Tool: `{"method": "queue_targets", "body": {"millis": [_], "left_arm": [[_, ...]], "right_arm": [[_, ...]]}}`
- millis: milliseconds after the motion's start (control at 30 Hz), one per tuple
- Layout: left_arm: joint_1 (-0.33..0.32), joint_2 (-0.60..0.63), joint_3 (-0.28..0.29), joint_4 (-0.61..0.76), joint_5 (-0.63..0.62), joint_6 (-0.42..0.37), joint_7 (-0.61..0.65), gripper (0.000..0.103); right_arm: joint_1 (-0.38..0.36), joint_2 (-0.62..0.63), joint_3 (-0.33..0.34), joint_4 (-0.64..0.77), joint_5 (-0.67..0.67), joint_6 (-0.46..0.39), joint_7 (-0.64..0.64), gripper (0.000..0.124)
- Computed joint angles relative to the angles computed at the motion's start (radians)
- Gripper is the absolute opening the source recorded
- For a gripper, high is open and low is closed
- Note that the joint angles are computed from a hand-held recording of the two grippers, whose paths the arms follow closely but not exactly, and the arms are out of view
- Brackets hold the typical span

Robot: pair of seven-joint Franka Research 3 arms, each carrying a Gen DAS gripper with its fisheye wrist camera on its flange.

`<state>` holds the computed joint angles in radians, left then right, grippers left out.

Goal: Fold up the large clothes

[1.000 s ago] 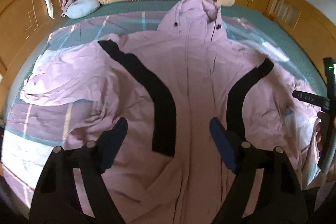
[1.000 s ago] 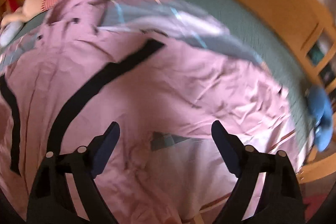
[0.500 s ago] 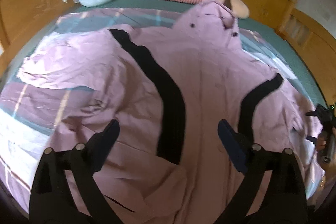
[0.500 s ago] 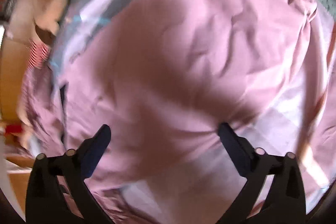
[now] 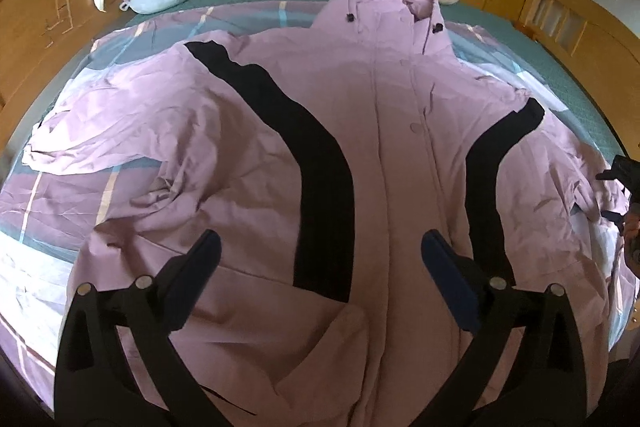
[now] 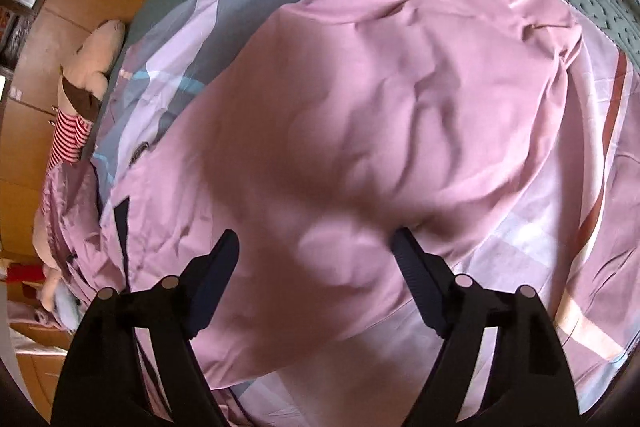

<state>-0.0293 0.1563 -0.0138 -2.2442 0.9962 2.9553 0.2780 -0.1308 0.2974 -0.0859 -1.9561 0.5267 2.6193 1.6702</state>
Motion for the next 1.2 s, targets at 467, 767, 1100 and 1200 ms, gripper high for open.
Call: {"method": "queue_targets", "body": {"millis": [467,767,1100,1200], "left_arm": [[0.033,0.050,-0.078,-0.001,-0.522,-0.066,0.506,0.101],[0.033,0.056,-0.082,-0.010,-0.666,-0.049,0.603,0.101],[0.026,0.066,-0.076,0.001,-0.670,-0.066,0.616,0.101],[0.022,0.071,-0.072,0.004,-0.667,-0.069,0.615,0.101]], "right_arm": [[-0.074,-0.080,0.150,-0.080,0.494,0.261,-0.461,0.000],[0.035,-0.162,0.114,-0.103,0.446,0.127,-0.585,0.025],[-0.072,-0.032,0.033,-0.059,0.583,-0.086,-0.213,0.088],[-0.057,-0.012,0.041,-0.032,0.592,0.004,-0.278,0.099]]}}
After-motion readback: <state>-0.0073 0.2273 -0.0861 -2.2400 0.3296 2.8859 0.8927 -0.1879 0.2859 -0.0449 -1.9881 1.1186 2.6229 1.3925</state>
